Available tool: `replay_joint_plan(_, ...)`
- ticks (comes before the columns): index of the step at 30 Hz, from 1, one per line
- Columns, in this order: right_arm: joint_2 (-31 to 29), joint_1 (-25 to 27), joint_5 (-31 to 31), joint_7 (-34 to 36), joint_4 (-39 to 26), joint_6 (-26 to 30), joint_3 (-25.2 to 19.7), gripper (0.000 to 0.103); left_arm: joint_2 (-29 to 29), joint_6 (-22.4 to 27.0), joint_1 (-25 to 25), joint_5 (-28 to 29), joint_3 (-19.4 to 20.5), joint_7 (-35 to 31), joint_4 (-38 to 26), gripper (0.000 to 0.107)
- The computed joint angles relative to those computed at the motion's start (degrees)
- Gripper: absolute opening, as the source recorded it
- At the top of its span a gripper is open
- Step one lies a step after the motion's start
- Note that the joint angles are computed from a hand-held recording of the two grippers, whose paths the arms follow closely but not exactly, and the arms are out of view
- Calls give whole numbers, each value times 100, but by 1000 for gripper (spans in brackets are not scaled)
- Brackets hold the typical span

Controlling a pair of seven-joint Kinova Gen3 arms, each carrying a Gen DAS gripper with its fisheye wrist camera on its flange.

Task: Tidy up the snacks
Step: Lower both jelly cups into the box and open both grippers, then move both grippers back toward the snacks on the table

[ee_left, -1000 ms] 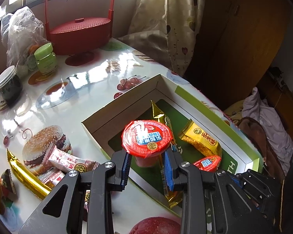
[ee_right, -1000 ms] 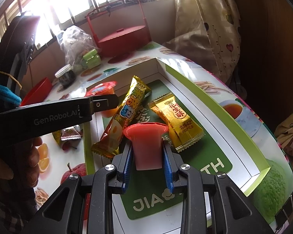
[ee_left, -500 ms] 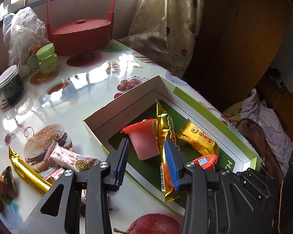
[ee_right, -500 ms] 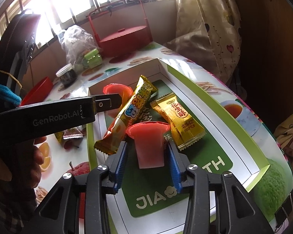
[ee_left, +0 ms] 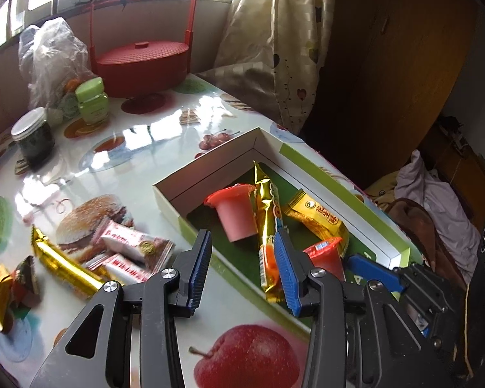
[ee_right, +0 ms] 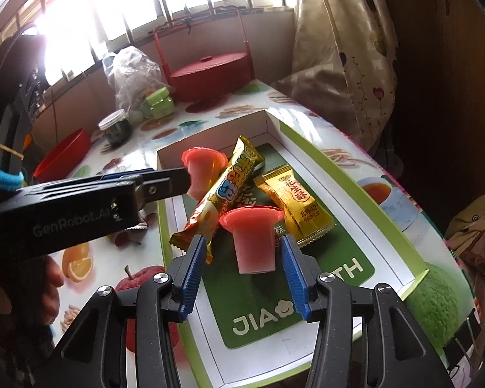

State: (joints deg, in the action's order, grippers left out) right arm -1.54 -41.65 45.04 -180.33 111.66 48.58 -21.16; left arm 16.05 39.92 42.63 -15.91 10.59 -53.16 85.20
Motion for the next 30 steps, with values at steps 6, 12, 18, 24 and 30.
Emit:
replay_joint_plan(6, -22, -114, 103, -131, -63, 236, -103, 48, -295, -31, 117, -283, -42, 391, 292, 42)
replay_joint_plan(12, -12, -248, 252, -194, -152, 391, -190, 48, -602, -7, 166, -743, 43, 929, 616, 42)
replay_joint_plan(18, 67, -371, 291, -142, -251, 414, -181, 48, -878, 18, 115, -1192, 213, 1468, 915, 42)
replay_joint_plan(24, 159, -503, 370, -60, -375, 410, -155, 48, -1116, 89, 17, -1612, 392, 1976, 1179, 42)
replay_joint_plan(30, 252, -636, 469, 39, -512, 432, -108, 48, -1286, 135, -134, -1821, 581, 2270, 1396, 42)
